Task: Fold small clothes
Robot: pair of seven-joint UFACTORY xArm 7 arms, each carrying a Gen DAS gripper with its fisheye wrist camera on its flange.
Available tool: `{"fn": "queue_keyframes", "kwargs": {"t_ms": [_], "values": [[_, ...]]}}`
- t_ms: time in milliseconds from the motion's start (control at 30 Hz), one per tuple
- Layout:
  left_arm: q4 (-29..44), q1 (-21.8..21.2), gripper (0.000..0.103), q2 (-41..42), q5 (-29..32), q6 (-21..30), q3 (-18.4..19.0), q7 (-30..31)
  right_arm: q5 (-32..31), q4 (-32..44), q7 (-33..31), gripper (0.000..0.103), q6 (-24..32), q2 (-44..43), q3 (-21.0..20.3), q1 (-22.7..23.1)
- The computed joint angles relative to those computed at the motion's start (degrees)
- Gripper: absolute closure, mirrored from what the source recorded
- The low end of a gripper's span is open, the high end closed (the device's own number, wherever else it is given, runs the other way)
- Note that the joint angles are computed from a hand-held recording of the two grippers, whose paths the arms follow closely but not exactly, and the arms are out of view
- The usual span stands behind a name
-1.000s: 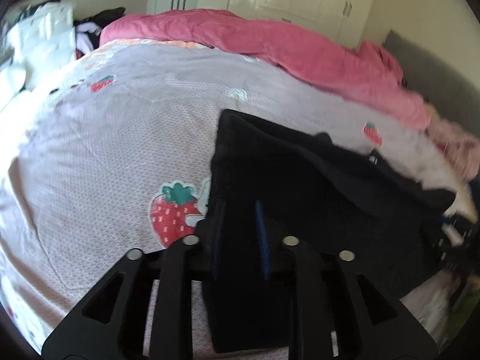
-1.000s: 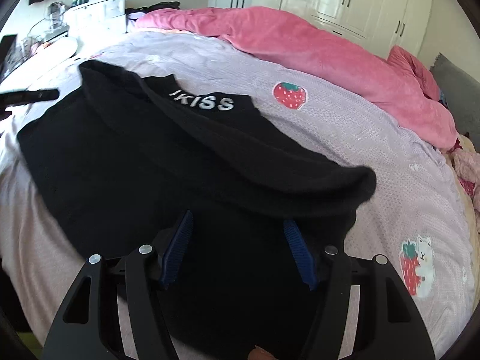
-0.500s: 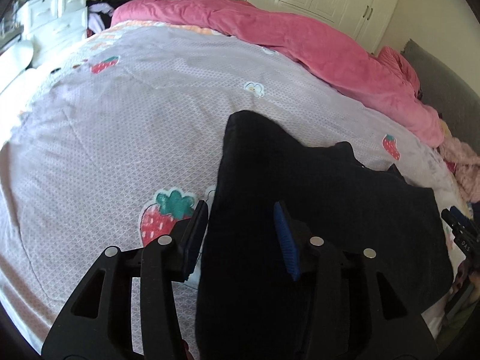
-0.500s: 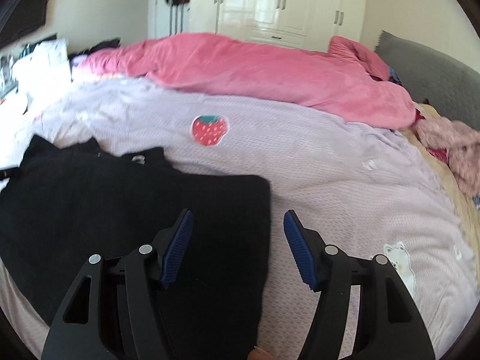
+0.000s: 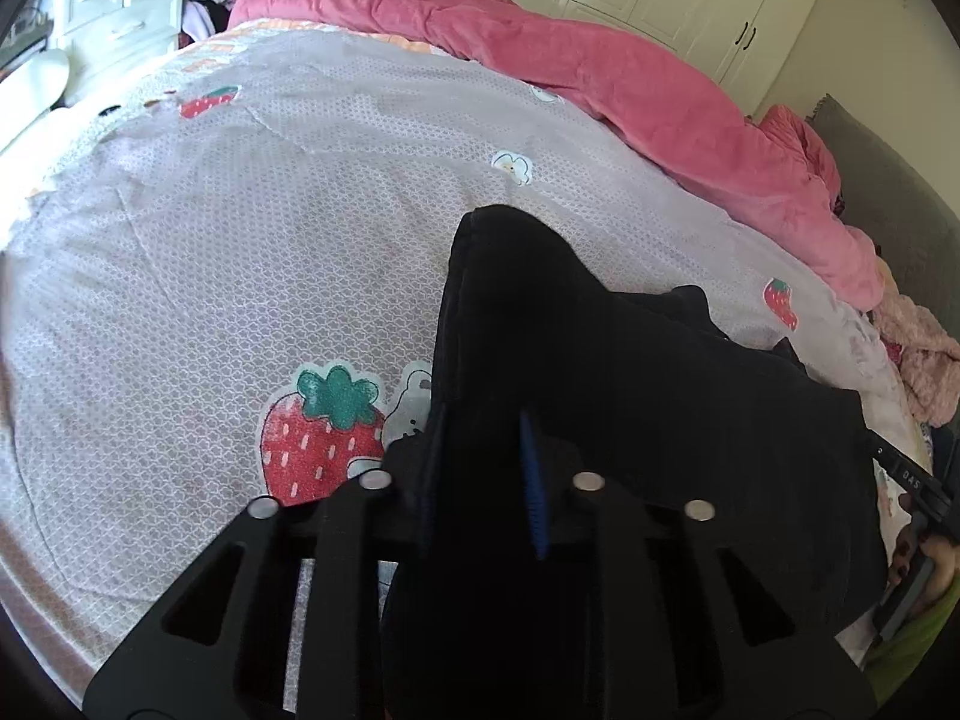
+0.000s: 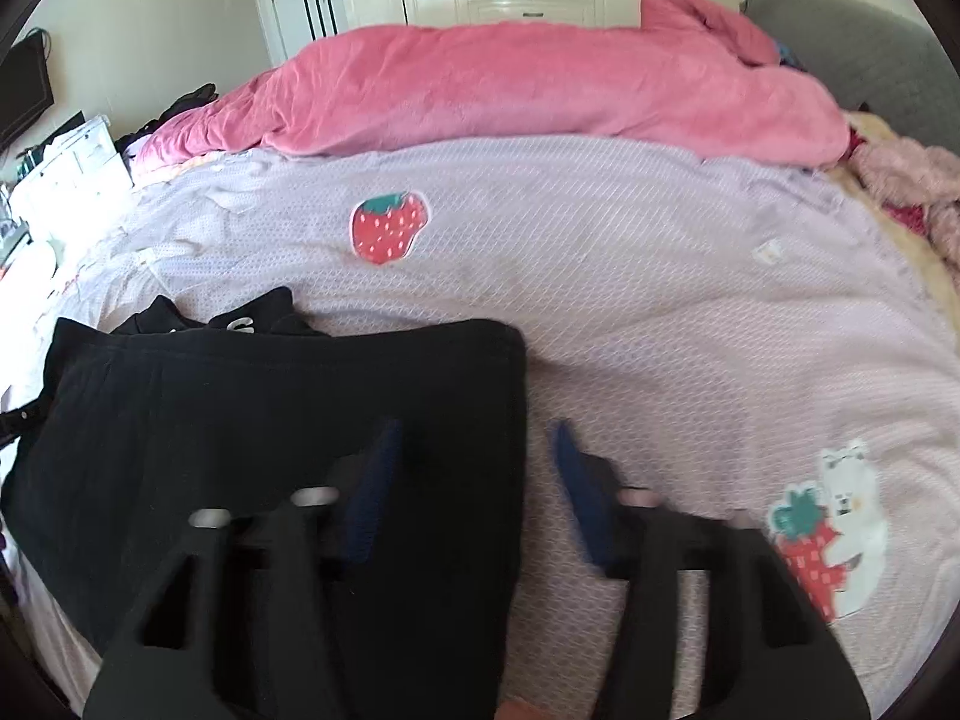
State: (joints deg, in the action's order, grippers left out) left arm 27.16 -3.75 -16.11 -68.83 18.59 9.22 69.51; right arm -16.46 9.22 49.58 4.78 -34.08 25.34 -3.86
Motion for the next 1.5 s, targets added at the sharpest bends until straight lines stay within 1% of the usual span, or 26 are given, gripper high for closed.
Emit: {"fn": "queue_keyframes", "kwargs": {"t_ms": [33,67,100,133,233,300,367,467,500,533,567,600,667,733,800,867,967,1033,1067,1200,1267,1333,1500], "values": [[-0.33,-0.31,0.096,-0.5,-0.77,-0.97,-0.22,0.86,0.07,0.08,-0.12,0.081,-0.64,0.64,-0.31,0.2],[-0.68,-0.65,0.097,-1.0,-1.24,-2.04,-0.46,1.65,-0.07,0.0,0.48,0.09,-0.47,0.04,0.88,-0.39],[-1.03,-0.94,0.098,-1.54,-1.48,-2.72,-0.48,2.29,-0.4,-0.22,1.09,0.095,-0.26,-0.92,2.11,-1.13],[-1.41,-1.26,0.099,-2.39,-1.6,-3.35,-0.48,2.73,-0.71,-0.78,2.01,0.095,-0.12,-2.87,3.44,-1.54],[-1.74,-1.96,0.099,-5.64,-1.83,-2.85,0.95,2.93,-0.69,-2.92,3.92,0.095,0.29,-9.41,4.35,-0.37],[-1.54,-2.34,0.099,-7.22,-0.86,-2.39,1.38,2.05,-0.8,-4.08,5.12,0.095,0.83,-13.86,5.04,0.22],[-1.31,-3.81,0.1,-7.6,-0.55,-4.71,0.9,2.02,-0.97,-4.66,5.85,0.095,0.87,-15.82,5.18,-0.01],[-0.51,-6.32,0.1,-5.01,0.41,-8.04,0.79,0.9,-1.36,-4.25,5.68,0.095,1.16,-13.79,4.83,-1.46],[0.0,-7.16,0.1,-3.38,0.19,-9.1,1.11,0.91,-1.34,-3.76,5.29,0.095,1.43,-11.42,4.2,-1.6],[0.62,-8.16,0.1,-1.04,-0.76,-10.69,1.4,1.7,-1.44,-3.47,4.93,0.095,1.55,-9.83,3.75,-1.53],[1.01,-8.7,0.1,0.42,-1.73,-11.63,1.61,2.64,-1.7,-3.29,5.26,0.095,1.73,-8.95,4.48,-2.11],[1.73,-9.58,0.1,2.45,-4.54,-12.65,2.16,5.25,-2.09,-3.2,5.6,0.095,1.88,-8.44,5.23,-2.63],[2.28,-8.95,0.097,4.3,-8.83,-11.99,2.34,9.75,-2.86,-3.13,6.38,0.094,2.32,-7.83,6.44,-3.14],[2.66,-8.29,0.095,4.96,-14.53,-11.84,2.04,15.37,-3.36,-3.11,7.17,0.094,2.95,-7.49,6.84,-3.08],[2.25,-6.74,0.093,4.38,-14.61,-11.67,0.82,15.3,-3.84,-2.89,7.93,0.09,4.05,-7.52,6.78,-2.73],[1.44,-4.87,0.091,3.18,-12.55,-11.03,-0.56,13.35,-4.31,-2.86,8.53,0.085,5.47,-8.15,6.41,-1.67],[0.08,-3.04,0.091,1.62,-11.11,-10.84,-2.35,11.91,-5.3,-3.14,9.93,0.079,8.29,-9.98,6.59,0.8],[-0.98,-2.8,0.089,0.21,-11.39,-10.79,-2.61,12.06,-5.77,-3.81,11.06,0.069,10.31,-12.36,6.27,3.15],[-1.43,-2.66,0.087,-0.38,-11.0,-10.67,-2.69,11.51,-5.85,-4.41,11.52,0.063,11.17,-13.97,5.73,4.66],[-3.42,-2.48,0.084,-3.88,-6.81,-9.49,-2.0,7.67,-5.29,-6.11,12.37,0.053,17.23,-21.09,3.47,12.66],[-4.79,-3.07,0.081,-6.74,-4.93,-8.85,-0.92,6.26,-5.19,-6.18,12.8,0.051,20.33,-23.76,3.22,15.93],[-6.21,-3.63,0.081,-9.39,-2.73,-8.71,-0.29,4.35,-5.12,-6.35,12.96,0.05,23.24,-26.7,2.91,19.39],[-10.16,-3.58,0.079,-16.54,4.55,-7.36,0.34,-1.9,-4.5,-5.95,13.43,0.05,25.9,-29.25,2.21,24.69]]}}
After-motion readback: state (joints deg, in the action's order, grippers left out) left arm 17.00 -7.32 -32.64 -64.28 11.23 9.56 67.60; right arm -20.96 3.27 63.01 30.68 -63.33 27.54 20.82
